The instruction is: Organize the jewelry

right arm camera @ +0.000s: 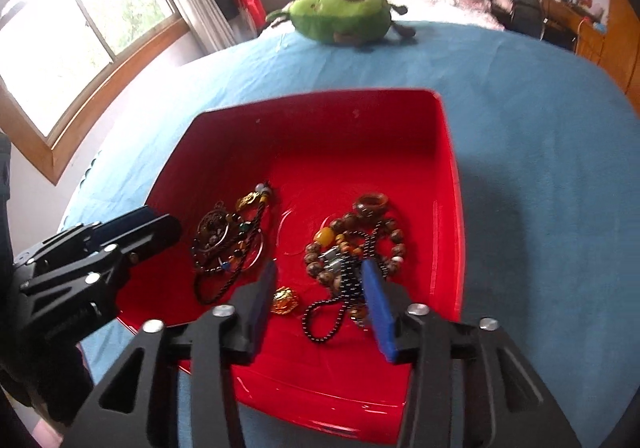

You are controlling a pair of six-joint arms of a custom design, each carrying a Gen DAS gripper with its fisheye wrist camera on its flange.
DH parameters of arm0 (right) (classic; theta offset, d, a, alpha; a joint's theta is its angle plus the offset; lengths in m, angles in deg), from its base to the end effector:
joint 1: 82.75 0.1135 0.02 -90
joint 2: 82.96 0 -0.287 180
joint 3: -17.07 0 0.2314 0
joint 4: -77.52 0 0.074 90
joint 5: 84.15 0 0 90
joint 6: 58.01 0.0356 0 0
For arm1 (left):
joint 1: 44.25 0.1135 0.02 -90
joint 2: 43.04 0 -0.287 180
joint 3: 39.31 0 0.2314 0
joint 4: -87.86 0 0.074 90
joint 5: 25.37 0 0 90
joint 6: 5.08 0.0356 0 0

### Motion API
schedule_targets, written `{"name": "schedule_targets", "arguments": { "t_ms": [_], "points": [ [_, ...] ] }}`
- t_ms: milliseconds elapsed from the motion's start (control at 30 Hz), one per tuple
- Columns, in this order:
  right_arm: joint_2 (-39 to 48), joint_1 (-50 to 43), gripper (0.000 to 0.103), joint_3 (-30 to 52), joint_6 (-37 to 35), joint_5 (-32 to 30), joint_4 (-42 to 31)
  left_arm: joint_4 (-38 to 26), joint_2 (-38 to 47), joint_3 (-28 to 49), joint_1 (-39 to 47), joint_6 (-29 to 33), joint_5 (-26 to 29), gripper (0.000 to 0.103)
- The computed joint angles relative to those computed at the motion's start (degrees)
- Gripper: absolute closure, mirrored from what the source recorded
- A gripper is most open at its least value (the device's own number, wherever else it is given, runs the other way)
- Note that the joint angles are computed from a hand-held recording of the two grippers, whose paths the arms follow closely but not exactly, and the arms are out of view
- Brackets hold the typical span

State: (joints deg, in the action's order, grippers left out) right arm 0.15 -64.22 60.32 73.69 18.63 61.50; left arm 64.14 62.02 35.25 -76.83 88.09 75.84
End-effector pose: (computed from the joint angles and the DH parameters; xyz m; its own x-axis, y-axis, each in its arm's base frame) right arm 0.2151 0.0638 0.1601 -0.7140 0.4449 -0.5406 0.3786 0.8949 0.2364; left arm 0.2976 -0.1984 0.1848 -0.6481 0.4785 -0.5925 0.6608 0.7400 -0.1251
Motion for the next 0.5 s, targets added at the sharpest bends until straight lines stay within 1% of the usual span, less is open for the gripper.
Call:
{"name": "schedule_targets", "arguments": {
  "t_ms": [67,100,167,200,233,267,300,333,367,433,500],
  "points": [
    [-1.7,1.0,0.040,-0.7,0.3,2.0,-0.8,0.5,-1.3,-1.2,0.1,-0.2,-0.2,0.055],
    [-2.2,1.2,0.038,-0.8,0.5,2.6,-1.1,0.8,-2.0,-1.7,0.3,-0.2,-0.1,0.051],
    [-3.5,1.8,0.027,-1.4,1.2,3.5,-1.7,1.4,-3.7,-3.3,0.5,-0.3,-0.3,0.047],
    [-4.2,2.0,0.025,-1.8,1.4,3.6,-2.0,2.1,-5.0,-4.7,0.5,-0.4,-0.8,0.043],
    [-5.2,2.2,0.023,-2.2,1.6,3.7,-2.2,2.7,-5.8,-5.4,0.5,-0.4,-1.1,0.036],
    [-5.7,2.5,0.019,-2.6,1.9,3.8,-2.4,3.7,-7.0,-6.8,0.5,-0.4,-1.5,0.032],
    [-6.5,2.8,0.016,-2.9,2.5,4.1,-2.9,4.6,-8.3,-8.2,0.6,-0.3,-1.7,0.026],
    [-7.2,3.4,0.010,-3.1,3.0,4.7,-3.2,5.1,-9.0,-9.0,0.7,-0.1,-1.7,0.023],
    [-7.9,4.0,0.007,-3.4,3.5,5.5,-3.7,5.7,-10.1,-10.2,0.9,0.1,-1.8,0.022],
    [-9.0,5.6,0.004,-3.4,4.8,7.3,-5.4,6.4,-12.1,-12.2,1.4,0.5,-1.5,0.015],
    [-10.3,7.3,0.004,-3.4,6.2,8.7,-7.1,7.1,-14.1,-14.0,1.6,0.6,-1.5,0.014]
  ]
}}
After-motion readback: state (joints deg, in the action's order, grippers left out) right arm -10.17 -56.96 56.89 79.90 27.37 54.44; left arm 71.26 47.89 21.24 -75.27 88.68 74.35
